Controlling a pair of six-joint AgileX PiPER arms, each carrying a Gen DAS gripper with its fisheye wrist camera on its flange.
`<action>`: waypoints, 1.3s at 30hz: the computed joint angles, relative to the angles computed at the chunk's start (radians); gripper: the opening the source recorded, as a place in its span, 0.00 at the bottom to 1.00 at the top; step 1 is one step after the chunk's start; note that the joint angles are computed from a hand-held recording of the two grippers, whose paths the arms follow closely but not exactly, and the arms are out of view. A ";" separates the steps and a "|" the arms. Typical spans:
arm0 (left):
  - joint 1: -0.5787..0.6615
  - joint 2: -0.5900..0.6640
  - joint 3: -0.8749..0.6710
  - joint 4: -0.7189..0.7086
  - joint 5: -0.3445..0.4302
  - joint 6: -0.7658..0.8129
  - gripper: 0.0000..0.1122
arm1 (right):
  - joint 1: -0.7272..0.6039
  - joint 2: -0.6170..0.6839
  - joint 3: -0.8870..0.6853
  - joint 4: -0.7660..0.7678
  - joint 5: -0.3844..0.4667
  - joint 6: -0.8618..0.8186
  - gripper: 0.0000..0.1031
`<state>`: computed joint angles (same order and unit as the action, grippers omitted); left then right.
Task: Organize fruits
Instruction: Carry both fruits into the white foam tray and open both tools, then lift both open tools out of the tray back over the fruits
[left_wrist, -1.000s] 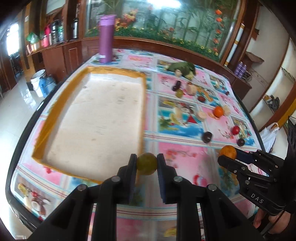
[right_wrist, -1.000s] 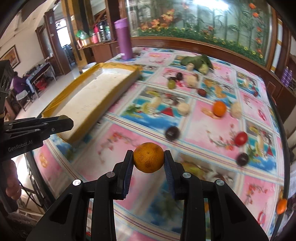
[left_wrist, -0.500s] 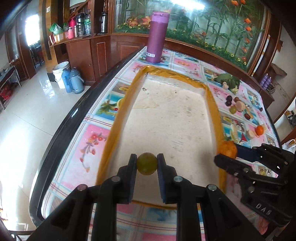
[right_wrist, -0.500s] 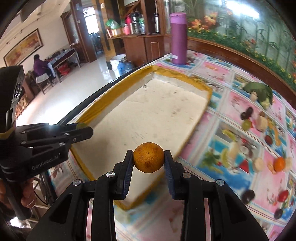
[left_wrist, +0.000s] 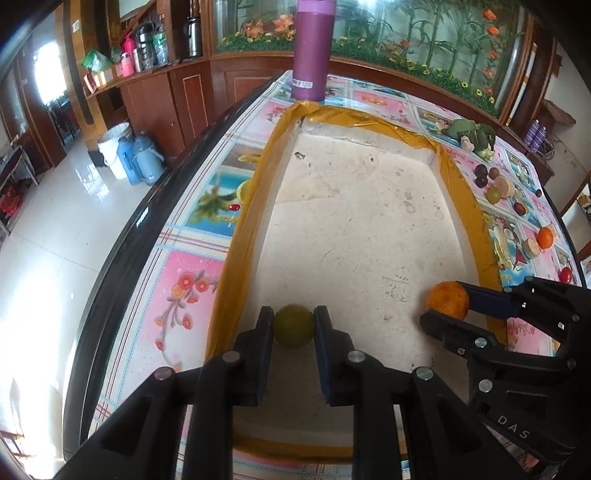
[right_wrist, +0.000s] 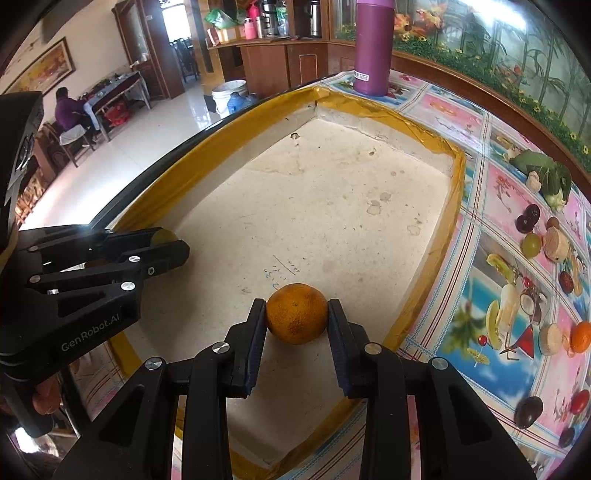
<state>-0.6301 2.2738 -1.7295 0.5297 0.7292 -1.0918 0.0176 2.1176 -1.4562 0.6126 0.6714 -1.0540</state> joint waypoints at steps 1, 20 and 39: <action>-0.003 0.007 -0.012 0.000 0.013 0.010 0.22 | 0.005 -0.004 0.007 -0.004 -0.009 0.003 0.31; -0.132 -0.117 0.150 0.232 0.092 -0.228 0.60 | -0.093 -0.160 0.189 0.164 -0.015 -0.231 0.41; -0.280 0.181 -0.465 0.053 0.294 0.036 0.78 | -0.491 -0.234 0.272 0.260 0.063 -0.403 0.64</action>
